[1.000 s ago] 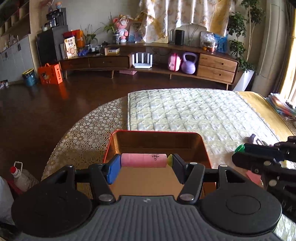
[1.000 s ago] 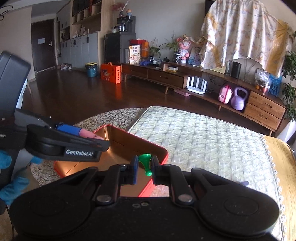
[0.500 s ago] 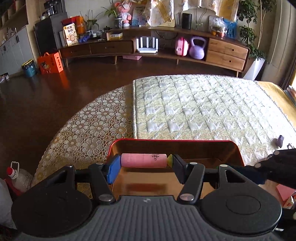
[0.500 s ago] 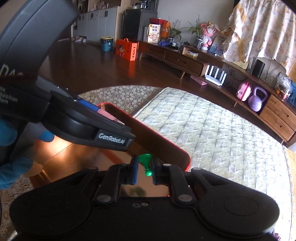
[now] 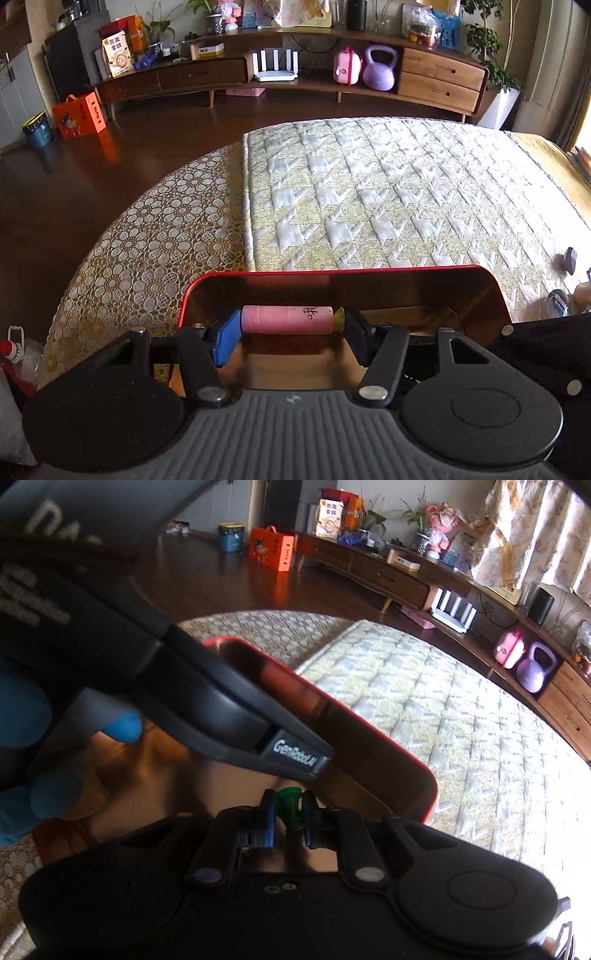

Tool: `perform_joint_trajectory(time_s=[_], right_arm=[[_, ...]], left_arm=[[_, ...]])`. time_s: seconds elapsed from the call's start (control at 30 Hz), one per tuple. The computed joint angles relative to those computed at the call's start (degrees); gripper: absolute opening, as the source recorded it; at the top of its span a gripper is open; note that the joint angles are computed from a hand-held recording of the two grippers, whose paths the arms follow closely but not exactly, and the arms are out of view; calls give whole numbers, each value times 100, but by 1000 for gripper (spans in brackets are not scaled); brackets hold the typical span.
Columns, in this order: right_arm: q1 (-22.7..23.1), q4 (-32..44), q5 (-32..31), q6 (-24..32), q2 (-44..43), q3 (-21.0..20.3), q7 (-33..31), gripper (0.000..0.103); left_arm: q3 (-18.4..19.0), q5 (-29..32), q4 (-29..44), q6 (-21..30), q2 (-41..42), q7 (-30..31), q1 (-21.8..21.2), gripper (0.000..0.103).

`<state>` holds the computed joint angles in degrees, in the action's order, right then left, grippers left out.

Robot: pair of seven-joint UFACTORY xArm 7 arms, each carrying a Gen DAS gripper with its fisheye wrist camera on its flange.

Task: Organize rigid objects
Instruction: 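Carry both items over the red tin and open both grippers to drop them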

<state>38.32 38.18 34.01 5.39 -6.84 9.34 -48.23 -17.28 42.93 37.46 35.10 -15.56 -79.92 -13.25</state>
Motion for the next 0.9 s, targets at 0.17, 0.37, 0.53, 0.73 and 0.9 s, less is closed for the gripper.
perform_joint_trajectory(time_s=[0.17, 0.37, 0.53, 0.73, 0.9], right_arm=[[33, -56, 33, -56, -28, 8, 32, 15], [223, -160, 259, -56, -172, -164, -256, 23], [408, -370, 504, -20, -461, -319, -410, 31], [606, -439, 692, 73, -710, -560, -429, 35], [700, -553, 784, 179, -1043, -699, -335, 38]], left_arm=[[6, 22, 84, 73, 118, 93, -43, 59], [79, -83, 89, 41, 119, 235, -96, 60], [95, -250, -6, -42, -15, 229, -88, 62], [-3, -426, -197, -12, -384, 125, -5, 63], [-201, -467, -260, 191, -701, 149, 49, 66]])
